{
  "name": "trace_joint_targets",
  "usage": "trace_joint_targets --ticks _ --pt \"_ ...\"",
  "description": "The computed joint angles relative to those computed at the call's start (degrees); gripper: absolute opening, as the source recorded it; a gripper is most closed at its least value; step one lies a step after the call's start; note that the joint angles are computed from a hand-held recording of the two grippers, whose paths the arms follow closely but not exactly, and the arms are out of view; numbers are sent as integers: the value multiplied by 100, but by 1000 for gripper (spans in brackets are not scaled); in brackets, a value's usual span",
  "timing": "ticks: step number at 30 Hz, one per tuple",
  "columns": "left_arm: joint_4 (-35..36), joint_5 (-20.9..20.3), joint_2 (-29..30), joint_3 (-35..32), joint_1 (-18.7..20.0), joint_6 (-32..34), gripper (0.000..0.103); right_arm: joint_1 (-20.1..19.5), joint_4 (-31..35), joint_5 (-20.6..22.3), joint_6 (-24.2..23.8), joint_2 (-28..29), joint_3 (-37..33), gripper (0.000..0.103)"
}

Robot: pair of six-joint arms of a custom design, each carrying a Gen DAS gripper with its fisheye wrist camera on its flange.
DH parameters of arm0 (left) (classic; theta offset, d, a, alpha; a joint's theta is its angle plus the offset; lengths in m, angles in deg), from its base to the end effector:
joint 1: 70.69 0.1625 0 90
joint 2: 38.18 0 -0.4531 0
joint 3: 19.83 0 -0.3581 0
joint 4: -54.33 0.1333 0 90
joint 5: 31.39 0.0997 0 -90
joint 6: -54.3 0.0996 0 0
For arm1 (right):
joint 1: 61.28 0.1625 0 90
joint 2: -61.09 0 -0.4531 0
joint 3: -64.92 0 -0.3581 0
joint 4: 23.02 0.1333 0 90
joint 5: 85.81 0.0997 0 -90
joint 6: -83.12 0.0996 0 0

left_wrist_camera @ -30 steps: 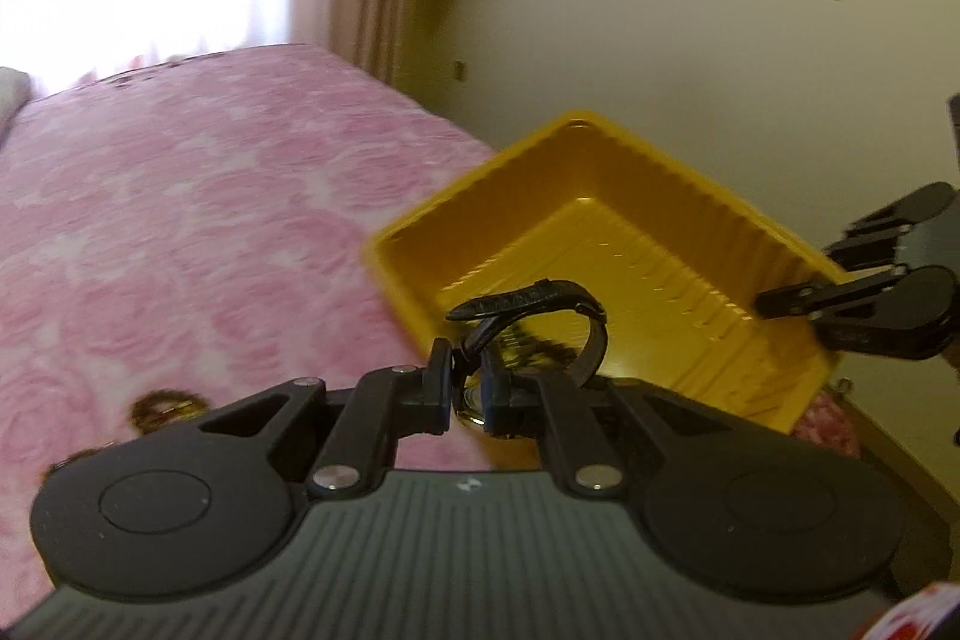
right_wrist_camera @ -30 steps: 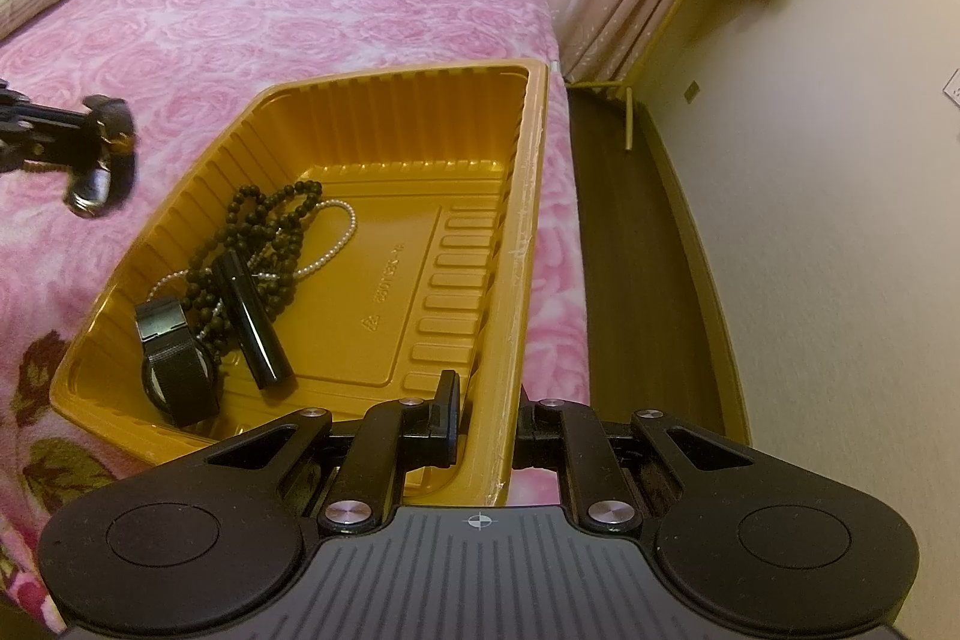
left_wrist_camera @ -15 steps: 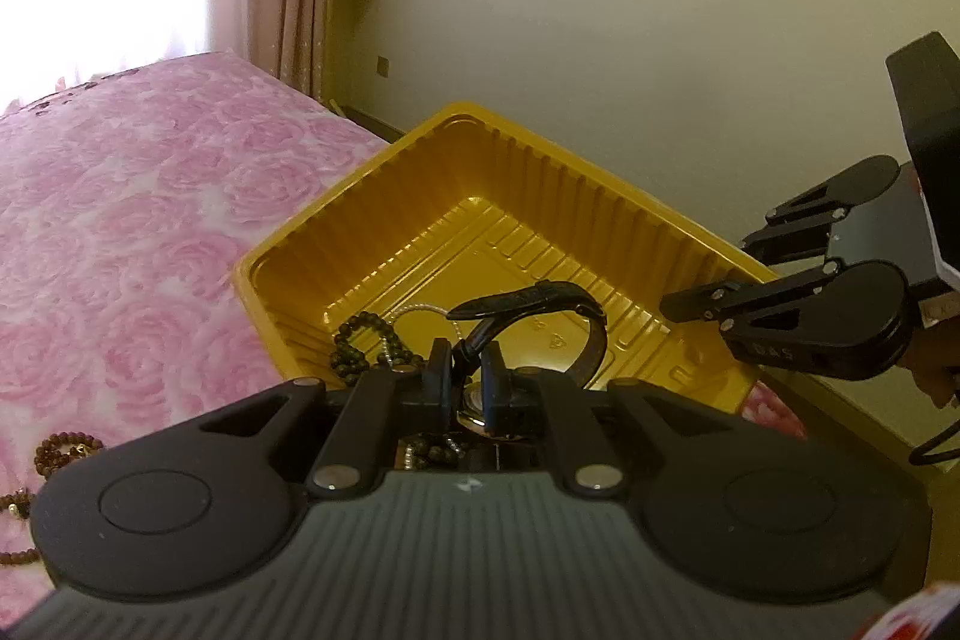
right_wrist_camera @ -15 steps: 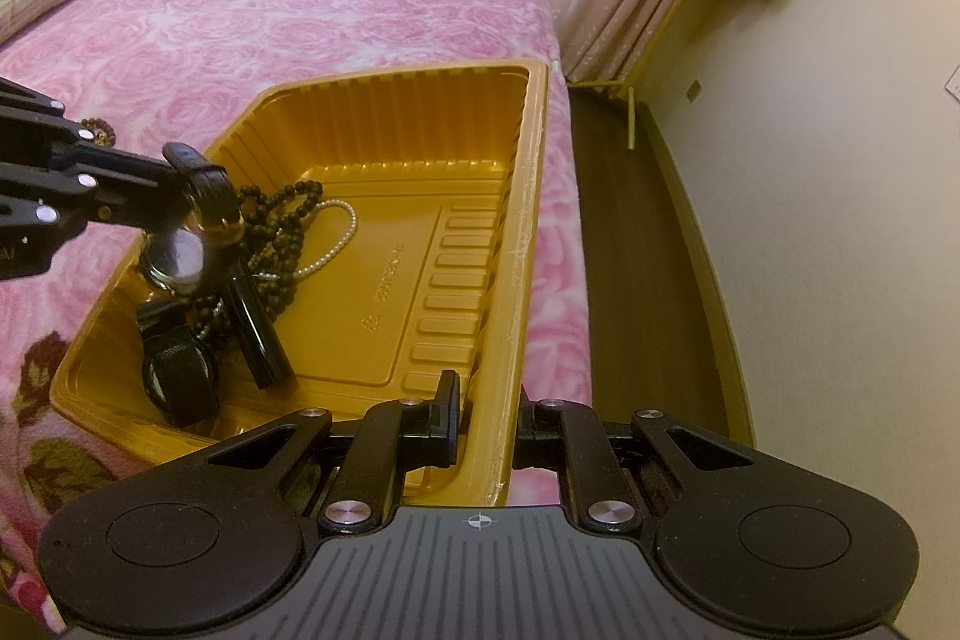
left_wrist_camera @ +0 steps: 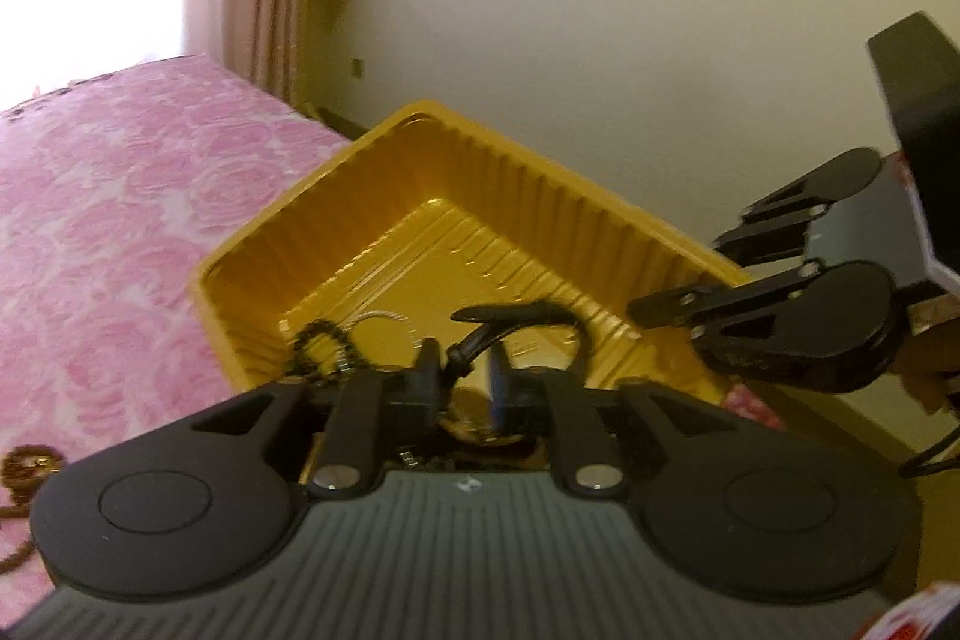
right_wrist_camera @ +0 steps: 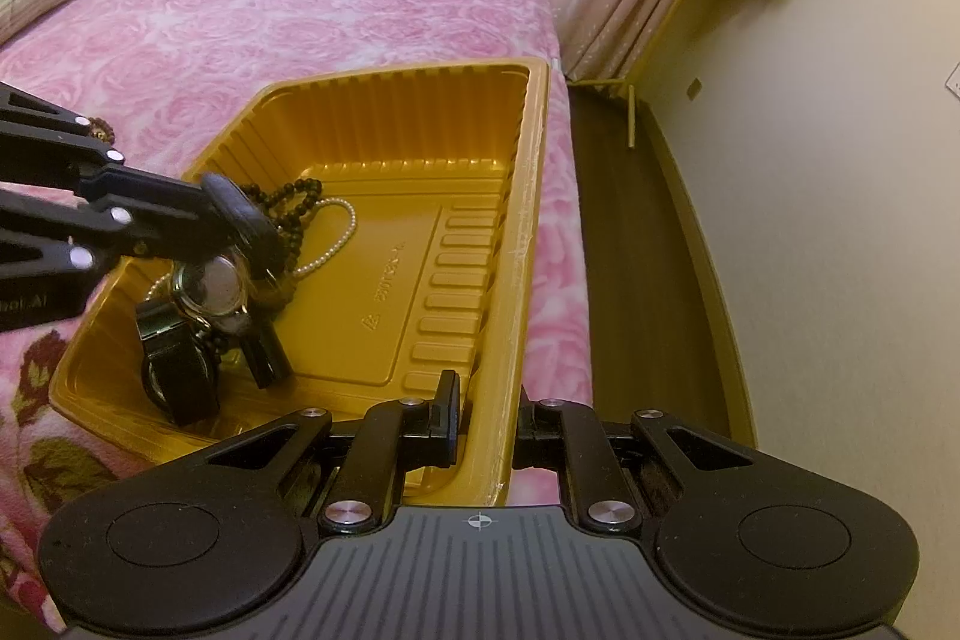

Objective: Organize jewelry
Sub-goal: 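Carry the watch with the left tool and release it into the tray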

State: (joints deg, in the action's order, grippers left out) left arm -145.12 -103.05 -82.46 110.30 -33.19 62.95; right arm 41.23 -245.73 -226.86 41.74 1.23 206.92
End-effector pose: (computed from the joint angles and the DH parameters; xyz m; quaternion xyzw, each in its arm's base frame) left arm -0.2802 -0.4225 0.0750 0.4635 0.8486 -0.2455 0.0693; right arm 0.1386 -0.3669 0.2368 0.2057 -0.8108 0.2761 0.4734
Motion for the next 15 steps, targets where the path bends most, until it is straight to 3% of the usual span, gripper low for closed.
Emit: trace_joint_targets --ticks 1,6,15 --pt "-44 -57 -5 18 16 15 27 -3 9 4 3 -4 1 14" --pt "-135 202 -127 138 49 -11 27 -33 -14 25 -7 6 14 14" --pt "-470 997 -666 612 244 -63 28 -71 -18 51 -20 -3 8 14"
